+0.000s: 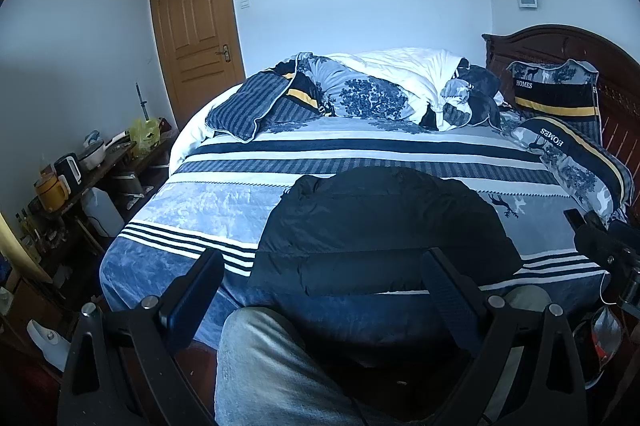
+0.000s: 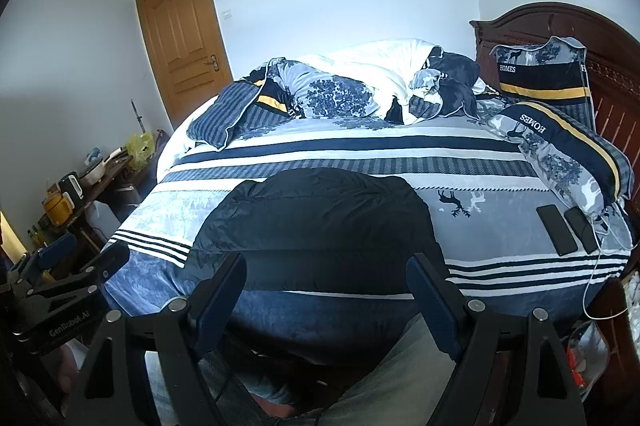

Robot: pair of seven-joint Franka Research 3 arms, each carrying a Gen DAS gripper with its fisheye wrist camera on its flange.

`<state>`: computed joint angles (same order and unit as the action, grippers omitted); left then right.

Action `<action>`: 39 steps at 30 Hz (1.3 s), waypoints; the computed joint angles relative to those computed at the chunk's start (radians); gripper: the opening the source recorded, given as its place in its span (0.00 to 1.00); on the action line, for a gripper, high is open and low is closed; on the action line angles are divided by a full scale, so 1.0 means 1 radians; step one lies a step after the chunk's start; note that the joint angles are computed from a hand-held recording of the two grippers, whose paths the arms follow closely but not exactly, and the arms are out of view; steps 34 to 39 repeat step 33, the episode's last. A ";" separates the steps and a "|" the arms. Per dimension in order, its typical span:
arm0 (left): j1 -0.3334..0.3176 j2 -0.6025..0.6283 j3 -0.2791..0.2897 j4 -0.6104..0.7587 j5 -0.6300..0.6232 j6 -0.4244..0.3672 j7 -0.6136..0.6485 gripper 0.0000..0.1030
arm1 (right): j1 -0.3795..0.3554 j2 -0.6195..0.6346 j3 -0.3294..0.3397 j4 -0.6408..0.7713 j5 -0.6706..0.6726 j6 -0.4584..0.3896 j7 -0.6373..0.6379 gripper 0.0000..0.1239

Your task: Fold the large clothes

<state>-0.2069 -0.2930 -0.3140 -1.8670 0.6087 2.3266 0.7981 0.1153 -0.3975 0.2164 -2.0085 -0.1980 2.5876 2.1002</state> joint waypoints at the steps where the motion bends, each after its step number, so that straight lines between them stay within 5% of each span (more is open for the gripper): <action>1: -0.001 0.001 -0.001 0.001 0.000 -0.001 0.000 0.96 | 0.001 0.000 -0.001 0.000 0.001 -0.001 -0.001 0.68; 11: -0.006 0.046 0.006 0.024 -0.016 -0.025 -0.004 0.96 | -0.004 0.004 -0.004 -0.017 0.011 0.040 0.014 0.68; 23: -0.016 0.180 0.020 0.103 0.080 -0.053 -0.080 0.96 | 0.053 0.183 -0.072 0.114 0.088 -0.027 -0.063 0.69; 31: -0.035 0.300 0.067 0.168 0.113 0.064 -0.064 0.96 | 0.089 0.322 -0.123 0.222 0.103 -0.054 -0.116 0.68; 39: -0.043 0.336 0.073 0.209 0.113 0.057 -0.048 0.96 | 0.094 0.357 -0.135 0.247 0.098 -0.041 -0.122 0.68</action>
